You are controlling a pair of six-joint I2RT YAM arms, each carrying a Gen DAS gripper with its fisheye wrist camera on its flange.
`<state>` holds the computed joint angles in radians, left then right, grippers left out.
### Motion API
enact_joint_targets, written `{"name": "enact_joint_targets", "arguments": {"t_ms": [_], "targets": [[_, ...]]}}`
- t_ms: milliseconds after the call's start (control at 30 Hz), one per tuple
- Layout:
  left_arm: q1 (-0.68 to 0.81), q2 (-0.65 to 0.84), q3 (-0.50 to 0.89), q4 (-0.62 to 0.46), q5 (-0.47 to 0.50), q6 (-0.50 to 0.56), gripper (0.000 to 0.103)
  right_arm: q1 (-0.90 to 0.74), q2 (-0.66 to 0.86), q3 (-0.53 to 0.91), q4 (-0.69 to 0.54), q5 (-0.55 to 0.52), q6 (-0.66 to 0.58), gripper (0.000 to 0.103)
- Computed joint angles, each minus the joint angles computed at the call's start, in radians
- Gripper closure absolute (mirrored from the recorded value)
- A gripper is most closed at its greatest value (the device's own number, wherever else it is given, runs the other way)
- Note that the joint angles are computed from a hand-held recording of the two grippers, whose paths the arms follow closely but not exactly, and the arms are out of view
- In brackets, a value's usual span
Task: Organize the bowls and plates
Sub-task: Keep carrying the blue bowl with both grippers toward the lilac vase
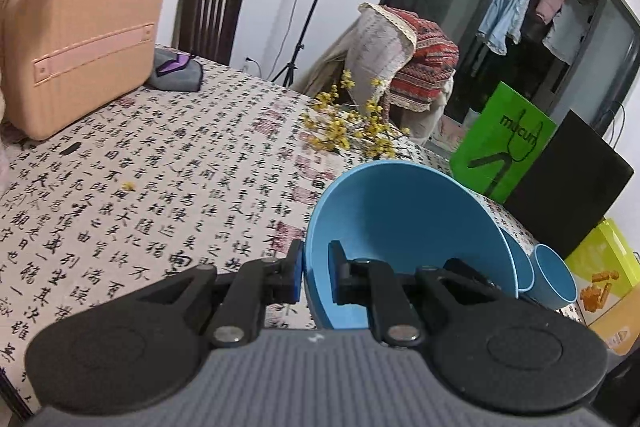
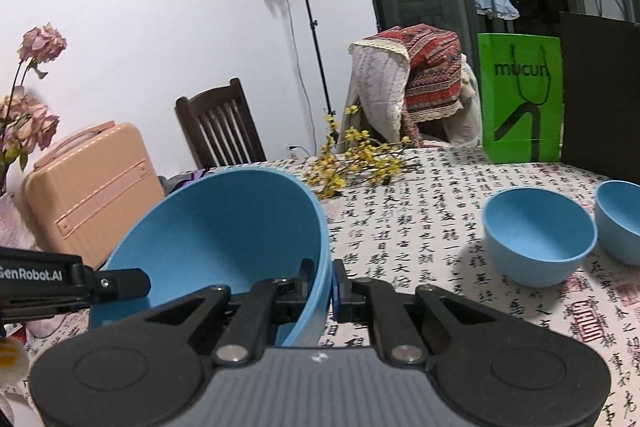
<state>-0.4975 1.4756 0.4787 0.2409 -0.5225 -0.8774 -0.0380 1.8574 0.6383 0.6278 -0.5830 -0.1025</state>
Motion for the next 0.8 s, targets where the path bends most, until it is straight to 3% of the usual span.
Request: {"name": "enact_joint_targets", "arguments": {"t_ms": [800], "targets": [[0.126,-0.313,-0.223,-0.064,0.003,0.007,0.09,0.221,-0.037,-0.068,0.059,0.082,0.063,0.095]]}}
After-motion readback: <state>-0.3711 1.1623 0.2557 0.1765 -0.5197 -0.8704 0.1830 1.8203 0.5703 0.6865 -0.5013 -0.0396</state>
